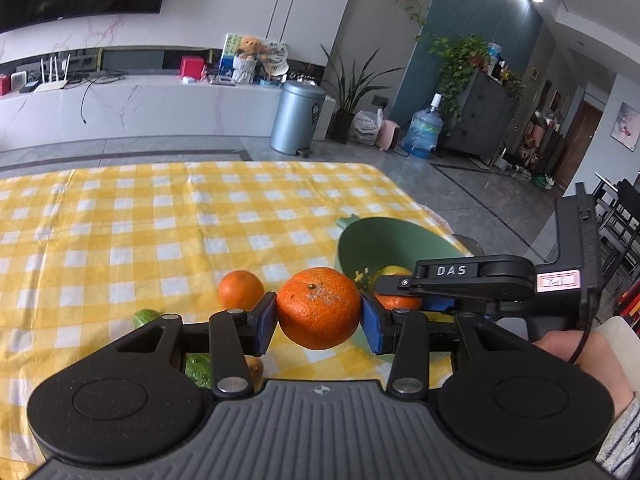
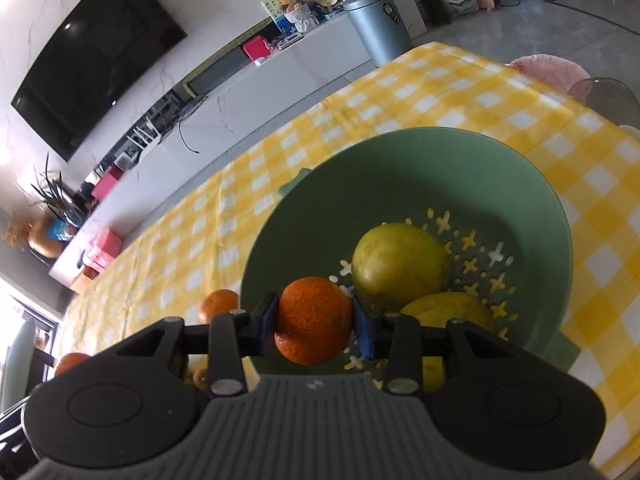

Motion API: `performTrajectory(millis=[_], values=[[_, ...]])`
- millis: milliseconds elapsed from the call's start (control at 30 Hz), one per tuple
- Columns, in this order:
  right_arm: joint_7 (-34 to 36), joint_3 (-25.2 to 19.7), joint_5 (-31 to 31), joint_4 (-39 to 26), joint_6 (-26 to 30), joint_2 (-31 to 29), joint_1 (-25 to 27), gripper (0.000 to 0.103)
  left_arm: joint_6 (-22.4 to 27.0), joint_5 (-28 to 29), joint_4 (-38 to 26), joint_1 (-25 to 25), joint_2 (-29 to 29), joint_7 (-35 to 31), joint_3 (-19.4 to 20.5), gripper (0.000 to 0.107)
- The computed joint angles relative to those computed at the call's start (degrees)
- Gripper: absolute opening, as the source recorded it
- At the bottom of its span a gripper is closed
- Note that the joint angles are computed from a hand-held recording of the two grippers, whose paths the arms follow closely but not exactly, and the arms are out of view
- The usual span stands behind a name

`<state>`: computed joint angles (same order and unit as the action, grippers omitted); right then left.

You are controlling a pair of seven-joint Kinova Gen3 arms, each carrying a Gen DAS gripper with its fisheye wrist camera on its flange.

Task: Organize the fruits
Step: 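Open the right tool to drop its tangerine into the colander, then lower the tangerine into the colander and open the left tool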

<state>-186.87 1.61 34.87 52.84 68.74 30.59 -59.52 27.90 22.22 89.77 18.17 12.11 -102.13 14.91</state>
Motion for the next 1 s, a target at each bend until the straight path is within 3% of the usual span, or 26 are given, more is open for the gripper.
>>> performTrajectory(millis=[200, 400, 600, 667, 867, 1000], values=[[-4.4, 0.4, 4.9, 5.1, -3.0, -3.1, -1.9, 0.051, 1.7, -1.5, -0.9, 0.9, 0.3, 1.5, -0.4, 0.050], [-4.1, 0.7, 9.3, 2.7, 3.4, -2.7, -4.7, 0.054, 4.0, -4.8, -3.0, 2.8, 1.0, 3.5, -0.8, 0.050], [-8.6, 0.4, 14.1, 3.6, 11.6, -3.7, -8.0, 0.069, 7.5, -8.4, -7.8, 5.7, 3.2, 5.9, -1.0, 0.050], [-11.1, 0.7, 15.4, 2.7, 15.9, -3.4, -9.0, 0.080, 8.6, -9.0, -9.8, 6.3, 4.4, 5.9, -0.7, 0.050], [-21.1, -0.9, 21.6, 8.6, 20.5, -6.7, -11.5, 0.080, 11.2, -10.2, -16.9, 9.5, 9.5, 6.0, 0.1, 0.050], [-28.1, -2.2, 23.7, 9.9, 27.0, -7.3, -12.4, 0.080, 10.9, -5.5, -20.5, 8.3, 13.6, 2.8, 3.2, 0.050]])
